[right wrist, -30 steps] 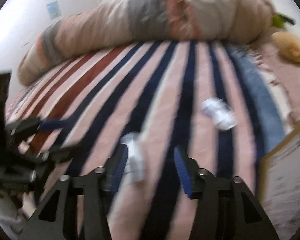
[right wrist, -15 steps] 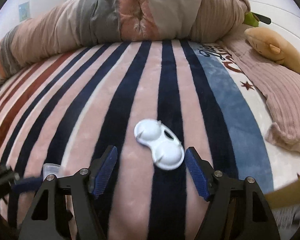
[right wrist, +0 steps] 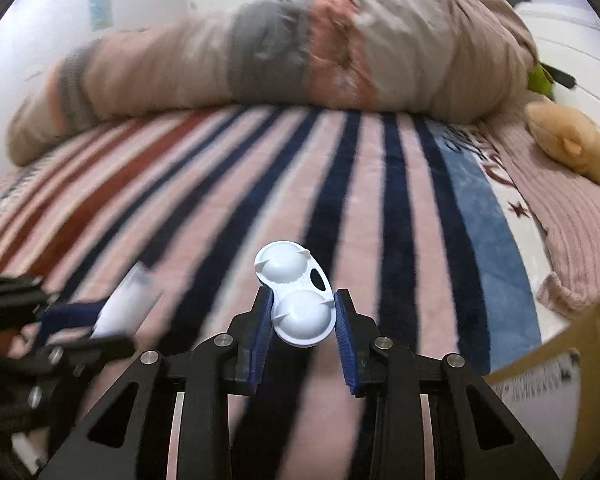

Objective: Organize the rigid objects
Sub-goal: 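Lower the lens case with the right gripper while the left lowers the bottle into the box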

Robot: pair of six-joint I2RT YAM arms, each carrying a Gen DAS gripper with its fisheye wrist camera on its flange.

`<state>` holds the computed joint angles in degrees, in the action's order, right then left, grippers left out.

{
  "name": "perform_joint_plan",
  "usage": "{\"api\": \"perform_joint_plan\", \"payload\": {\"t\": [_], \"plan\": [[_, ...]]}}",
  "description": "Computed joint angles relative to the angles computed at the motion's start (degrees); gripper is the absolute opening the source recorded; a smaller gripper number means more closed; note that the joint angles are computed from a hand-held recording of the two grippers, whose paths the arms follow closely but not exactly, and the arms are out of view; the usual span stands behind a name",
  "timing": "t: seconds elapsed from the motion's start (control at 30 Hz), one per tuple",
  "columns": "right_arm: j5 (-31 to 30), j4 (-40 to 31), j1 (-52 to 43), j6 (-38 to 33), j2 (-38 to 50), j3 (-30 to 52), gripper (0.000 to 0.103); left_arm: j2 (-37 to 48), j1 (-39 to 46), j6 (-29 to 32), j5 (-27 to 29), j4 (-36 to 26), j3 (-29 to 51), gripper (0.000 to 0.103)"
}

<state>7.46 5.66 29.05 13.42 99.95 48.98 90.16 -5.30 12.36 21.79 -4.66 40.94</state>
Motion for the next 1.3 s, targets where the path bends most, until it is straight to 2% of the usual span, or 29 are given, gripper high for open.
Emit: {"api": "perform_joint_plan", "payload": {"t": [0.1, 0.3, 0.43, 0.5, 0.6, 0.67, 0.73, 0.83, 0.93, 1.03, 1.13, 1.17, 1.23, 1.3], "plan": [[1.6, -1.2, 3.9, -0.3, -6.8, -2.6, 0.026, -9.2, 1.2, 1.4, -1.3, -5.3, -1.3, 0.022], [7.8, -9.7, 10.7, -1.0, -25.6, -5.3, 0.026, -25.9, 0.2, 0.8, -1.3, -17.9, 0.8, 0.022], [10.8, -16.3, 10.9, -1.0, -37.8, -7.1, 0.026, -32.6, -6.3, -2.2, -3.5, -23.0, 4.1, 0.022], [11.0, -19.4, 9.3, -1.0, -43.3, -8.4, 0.026, -33.4, -12.4, -4.5, -6.8, -23.7, 6.3, 0.022], [9.2, -25.1, 4.0, -2.4, -52.6, -10.8, 0.026, -30.2, -22.1, -8.2, -10.9, -23.1, 10.5, 0.022], [5.0, -29.5, -3.7, -4.5, -58.7, -12.4, 0.026, -27.4, -28.6, -10.0, -14.9, -22.1, 12.7, 0.022], [-1.7, -33.1, -13.8, -8.1, -62.5, -13.6, 0.026, -22.8, -33.7, -11.4, -16.1, -21.4, 15.8, 0.022], [-10.1, -36.4, -27.6, -14.3, -64.0, -14.4, 0.026, -15.5, -38.4, -12.7, -16.1, -21.0, 20.3, 0.022], [-17.5, -36.5, -39.0, -20.2, -61.9, -15.4, 0.026, -8.0, -42.0, -13.2, -17.5, -21.4, 25.2, 0.022], [-19.6, -33.1, -42.9, -22.7, -56.8, -15.8, 0.026, -2.3, -44.8, -13.8, -18.4, -22.9, 28.9, 0.022], [-16.8, -30.1, -41.1, -24.1, -50.9, -15.3, 0.027, 0.6, -46.1, -13.6, -20.4, -23.7, 30.3, 0.022], [-16.5, -30.3, -41.1, -24.6, -51.0, -15.6, 0.031, 1.2, -46.3, -13.6, -21.1, -23.6, 30.5, 0.023], [-16.6, -29.3, -41.2, -25.4, -49.8, -16.4, 0.036, 1.6, -46.3, -13.9, -21.6, -23.7, 30.6, 0.034], [-17.6, -29.2, -41.7, -25.5, -50.1, -17.1, 0.038, 1.7, -45.6, -13.9, -21.6, -23.3, 30.5, 0.037]]}}
